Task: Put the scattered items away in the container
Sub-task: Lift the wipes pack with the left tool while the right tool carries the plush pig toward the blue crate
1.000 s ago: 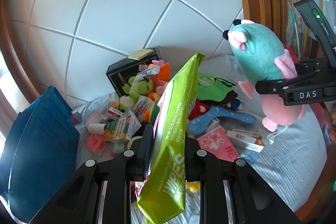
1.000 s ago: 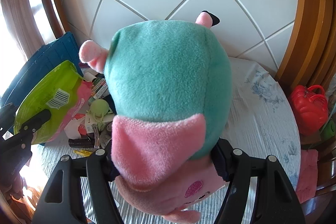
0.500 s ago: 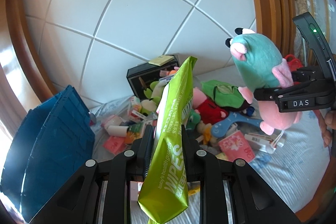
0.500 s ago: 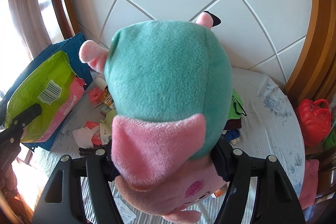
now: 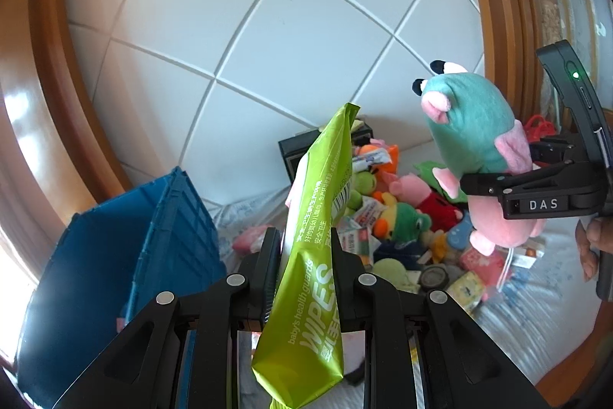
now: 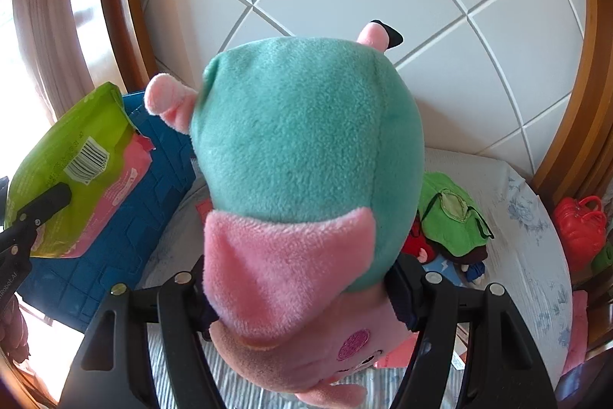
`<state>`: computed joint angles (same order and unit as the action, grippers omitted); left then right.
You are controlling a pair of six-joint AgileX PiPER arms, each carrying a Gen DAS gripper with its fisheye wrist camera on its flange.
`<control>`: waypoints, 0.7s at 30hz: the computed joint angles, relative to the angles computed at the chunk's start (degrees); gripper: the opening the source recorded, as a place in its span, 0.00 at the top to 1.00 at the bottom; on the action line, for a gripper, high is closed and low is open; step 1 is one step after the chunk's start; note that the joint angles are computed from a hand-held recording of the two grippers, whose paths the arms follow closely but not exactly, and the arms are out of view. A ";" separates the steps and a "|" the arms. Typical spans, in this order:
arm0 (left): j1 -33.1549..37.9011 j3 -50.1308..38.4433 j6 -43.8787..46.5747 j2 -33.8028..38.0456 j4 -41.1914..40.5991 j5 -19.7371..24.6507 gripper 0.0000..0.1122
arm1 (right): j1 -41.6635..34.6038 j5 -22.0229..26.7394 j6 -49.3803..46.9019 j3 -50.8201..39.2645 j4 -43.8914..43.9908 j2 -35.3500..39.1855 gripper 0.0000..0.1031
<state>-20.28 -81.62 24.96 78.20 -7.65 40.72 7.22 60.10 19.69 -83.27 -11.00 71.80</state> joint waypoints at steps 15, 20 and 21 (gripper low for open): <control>25.07 -10.09 22.52 4.17 -22.12 11.63 0.80 | 20.79 6.98 14.24 -20.63 -12.45 17.17 0.34; 31.41 -13.77 25.09 5.70 -25.69 14.81 0.80 | 23.68 9.25 12.76 -30.20 -12.38 23.95 0.34; 32.55 -14.42 25.48 6.06 -26.23 15.27 0.80 | 24.12 9.73 12.26 -32.33 -12.15 25.35 0.34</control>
